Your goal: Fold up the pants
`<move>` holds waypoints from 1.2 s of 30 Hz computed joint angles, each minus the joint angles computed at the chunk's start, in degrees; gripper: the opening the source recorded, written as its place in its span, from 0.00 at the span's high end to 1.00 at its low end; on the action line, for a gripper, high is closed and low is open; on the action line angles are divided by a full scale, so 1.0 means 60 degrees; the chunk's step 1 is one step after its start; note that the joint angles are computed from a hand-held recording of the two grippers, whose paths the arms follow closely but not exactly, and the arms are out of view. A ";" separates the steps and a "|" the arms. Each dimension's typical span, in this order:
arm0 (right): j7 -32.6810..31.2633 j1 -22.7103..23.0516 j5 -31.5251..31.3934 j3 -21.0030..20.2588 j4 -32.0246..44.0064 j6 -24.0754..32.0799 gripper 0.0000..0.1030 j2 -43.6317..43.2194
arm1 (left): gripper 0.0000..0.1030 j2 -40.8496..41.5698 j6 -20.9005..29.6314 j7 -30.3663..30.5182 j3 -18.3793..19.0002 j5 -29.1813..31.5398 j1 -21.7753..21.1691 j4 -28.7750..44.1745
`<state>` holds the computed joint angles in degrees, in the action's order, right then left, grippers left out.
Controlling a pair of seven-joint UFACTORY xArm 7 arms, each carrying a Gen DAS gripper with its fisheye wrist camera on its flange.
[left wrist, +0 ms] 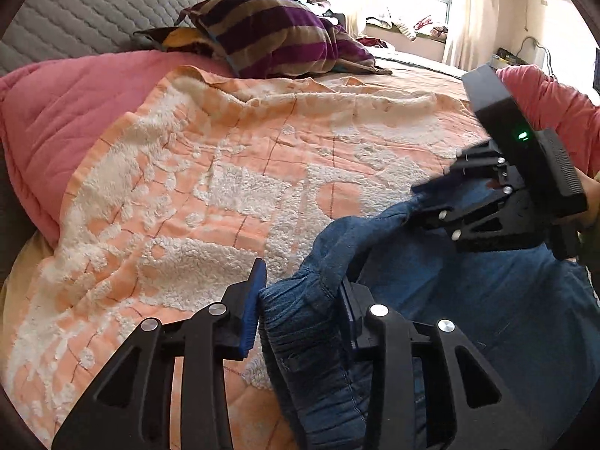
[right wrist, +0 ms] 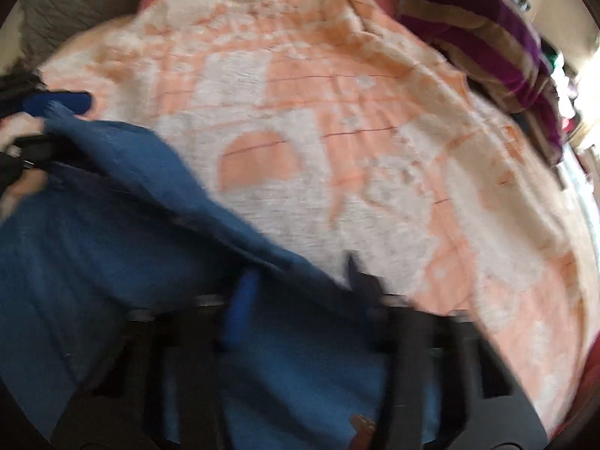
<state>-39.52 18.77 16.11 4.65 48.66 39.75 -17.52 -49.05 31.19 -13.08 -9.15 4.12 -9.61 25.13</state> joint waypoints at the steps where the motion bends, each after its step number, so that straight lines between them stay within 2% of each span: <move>1: 0.0045 0.0035 0.0120 0.0012 -0.0252 -0.0159 0.89 -0.0317 | 0.67 -0.0001 -0.0002 -0.0017 -0.0029 0.0034 0.0034 -0.0008; 3: 0.0107 0.0127 0.0384 -0.0091 -0.0567 -0.0249 0.95 -0.0824 | 0.67 -0.0141 0.0056 -0.0035 0.0037 0.0012 0.0034 -0.0087; 8: 0.0208 0.0402 0.1371 -0.0707 -0.1475 -0.0166 0.96 -0.2589 | 0.67 -0.0759 0.0175 0.0096 0.0272 -0.0280 -0.0251 -0.0308; 15: 0.0770 0.0527 0.1477 -0.1016 -0.2566 0.0687 0.97 -0.5203 | 0.67 -0.2368 0.0883 0.0088 0.0003 -0.0548 -0.0798 -0.0694; 19: 0.1234 0.0601 0.1358 -0.1100 -0.3097 0.1837 0.97 -0.6948 | 0.68 -0.3325 0.1681 0.0201 -0.0123 -0.0639 -0.1211 -0.0794; 26: 0.2095 0.0979 0.1382 -0.0714 -0.3807 0.3855 0.98 -0.9501 | 0.68 -0.5221 0.3748 0.0522 -0.0339 -0.0927 -0.1869 -0.0967; 30: 0.2650 0.1136 0.1557 -0.0456 -0.4142 0.4542 0.98 -1.0431 | 0.67 -0.5976 0.4776 0.0477 -0.0653 -0.1122 -0.2088 -0.1011; 36: 0.3116 0.1418 0.1754 -0.0153 -0.4519 0.5115 0.98 -1.1244 | 0.67 -0.6782 0.5857 0.0474 -0.0603 -0.1399 -0.2145 -0.1262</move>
